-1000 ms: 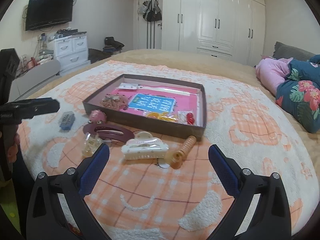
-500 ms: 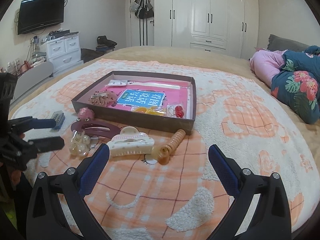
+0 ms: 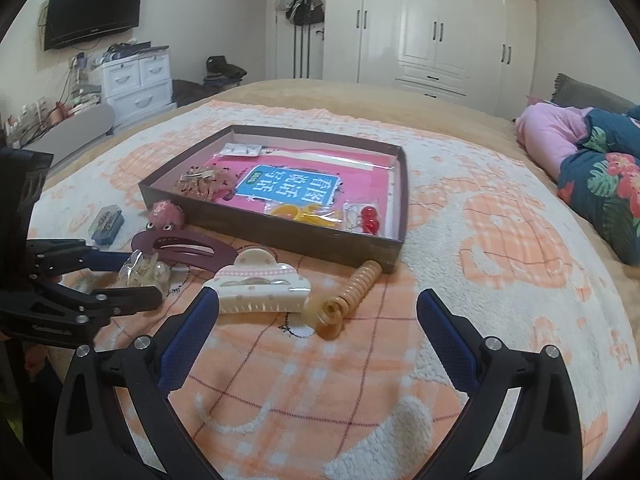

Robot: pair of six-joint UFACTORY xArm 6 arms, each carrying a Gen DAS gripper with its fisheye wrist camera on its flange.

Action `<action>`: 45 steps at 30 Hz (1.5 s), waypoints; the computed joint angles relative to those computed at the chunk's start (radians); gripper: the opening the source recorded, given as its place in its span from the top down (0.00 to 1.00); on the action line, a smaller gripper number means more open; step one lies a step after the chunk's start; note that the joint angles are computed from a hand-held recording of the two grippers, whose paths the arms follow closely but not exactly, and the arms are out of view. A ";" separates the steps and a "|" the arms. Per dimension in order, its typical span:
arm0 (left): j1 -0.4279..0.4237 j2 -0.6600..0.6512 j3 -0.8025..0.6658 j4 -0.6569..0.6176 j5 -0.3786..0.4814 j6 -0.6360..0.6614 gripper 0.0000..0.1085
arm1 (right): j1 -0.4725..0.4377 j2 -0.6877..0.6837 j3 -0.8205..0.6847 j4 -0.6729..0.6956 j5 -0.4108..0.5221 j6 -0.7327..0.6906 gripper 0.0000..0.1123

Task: Organize jewelry
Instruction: 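Grasp the clear pearl clips with the left tool while the right grasps the white claw clip, then carry the pearl clips over the box with the left while the right carries the claw clip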

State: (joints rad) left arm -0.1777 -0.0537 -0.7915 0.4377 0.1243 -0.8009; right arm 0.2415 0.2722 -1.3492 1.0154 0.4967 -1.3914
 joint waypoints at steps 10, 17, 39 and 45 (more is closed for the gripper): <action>-0.007 -0.038 0.054 -0.186 -0.033 0.160 0.65 | 0.035 0.077 -0.097 -0.141 0.080 0.083 0.14; -0.003 -0.099 0.101 -0.282 -0.054 0.231 0.65 | 0.059 0.155 -0.174 -0.287 0.093 0.206 0.15; 0.055 -0.172 0.137 -0.114 -0.112 0.075 0.65 | 0.019 0.006 -0.032 -0.099 0.210 0.078 0.34; 0.074 -0.185 0.140 -0.059 -0.125 0.031 0.65 | 0.018 -0.041 0.001 -0.056 0.207 0.054 0.34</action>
State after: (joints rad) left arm -0.1034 -0.2385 -0.6514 0.3785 -0.0011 -0.7696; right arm 0.2597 0.2310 -1.3478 0.9599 0.7041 -1.3369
